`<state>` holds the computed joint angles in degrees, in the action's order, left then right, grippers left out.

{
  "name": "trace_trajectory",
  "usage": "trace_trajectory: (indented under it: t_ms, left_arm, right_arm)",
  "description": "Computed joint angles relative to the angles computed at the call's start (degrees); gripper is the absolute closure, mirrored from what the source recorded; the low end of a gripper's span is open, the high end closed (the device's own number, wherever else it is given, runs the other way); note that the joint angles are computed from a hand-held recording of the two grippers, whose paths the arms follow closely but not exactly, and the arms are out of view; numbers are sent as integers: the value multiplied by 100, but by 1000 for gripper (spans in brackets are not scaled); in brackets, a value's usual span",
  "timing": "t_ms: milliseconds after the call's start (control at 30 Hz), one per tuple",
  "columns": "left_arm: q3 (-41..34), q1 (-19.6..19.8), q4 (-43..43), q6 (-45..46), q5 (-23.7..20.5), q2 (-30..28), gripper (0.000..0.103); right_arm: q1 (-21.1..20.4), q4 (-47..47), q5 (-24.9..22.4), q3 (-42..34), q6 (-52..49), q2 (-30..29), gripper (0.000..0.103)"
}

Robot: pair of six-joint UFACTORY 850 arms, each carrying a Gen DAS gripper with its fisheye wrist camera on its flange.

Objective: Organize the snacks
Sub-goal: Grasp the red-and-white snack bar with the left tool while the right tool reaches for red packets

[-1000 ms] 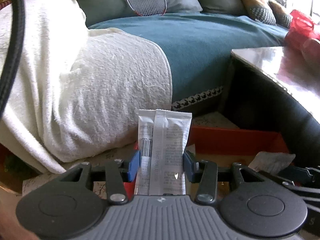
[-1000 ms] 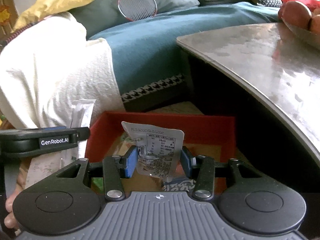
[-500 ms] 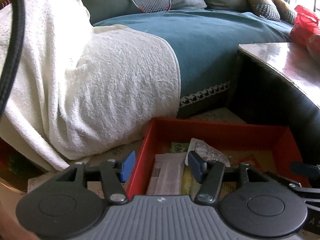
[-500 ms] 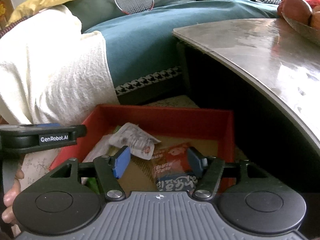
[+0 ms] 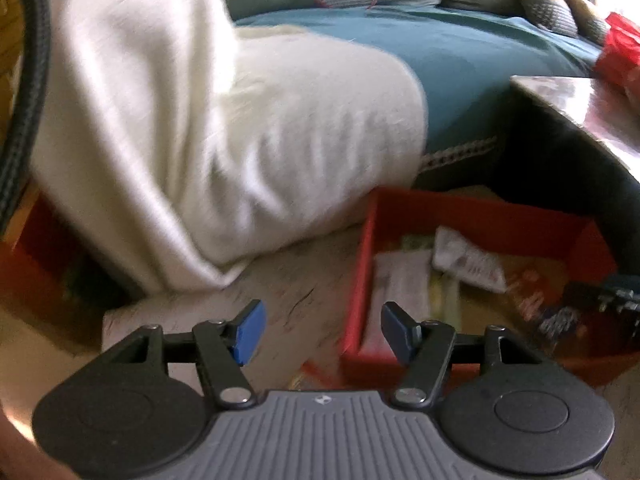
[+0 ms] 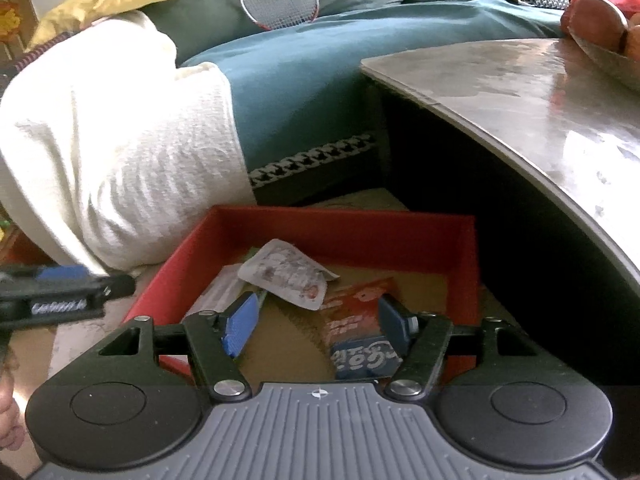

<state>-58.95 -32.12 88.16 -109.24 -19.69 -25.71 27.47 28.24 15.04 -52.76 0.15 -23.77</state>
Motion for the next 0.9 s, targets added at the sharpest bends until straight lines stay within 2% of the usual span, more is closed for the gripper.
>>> trace_trajectory:
  t_ms: [100,367,467,567,667,800,900]
  left_arm:
    - [407,95,-12,-149,20,209,44]
    - [1068,475,-1396,467,395,440,44]
    - [1002,572,-2039,884,320,275,44]
    - [885,677,-2599,1320,448,104,44]
    - [798,715,-2751,1407,520,-9,38]
    - [671,739,-3298,1954,743,-175,38]
    - [602,614,-3121,1813,538,-249,38]
  right_arm:
    - [77,-218,-18,22,144,34,28]
    - [252,-1483,-281,23,1214,36,26]
    - [336,-1607,-352,-37,1272,-10,26]
    - [393,-1753,-375,-52,1360,-16,25]
    - [427,-1933,-391,-56,1469,-12,23]
    - [421,-2083,-452,-71,1585,-21,23]
    - [418,-1986,-506,-93,1465,-49,23]
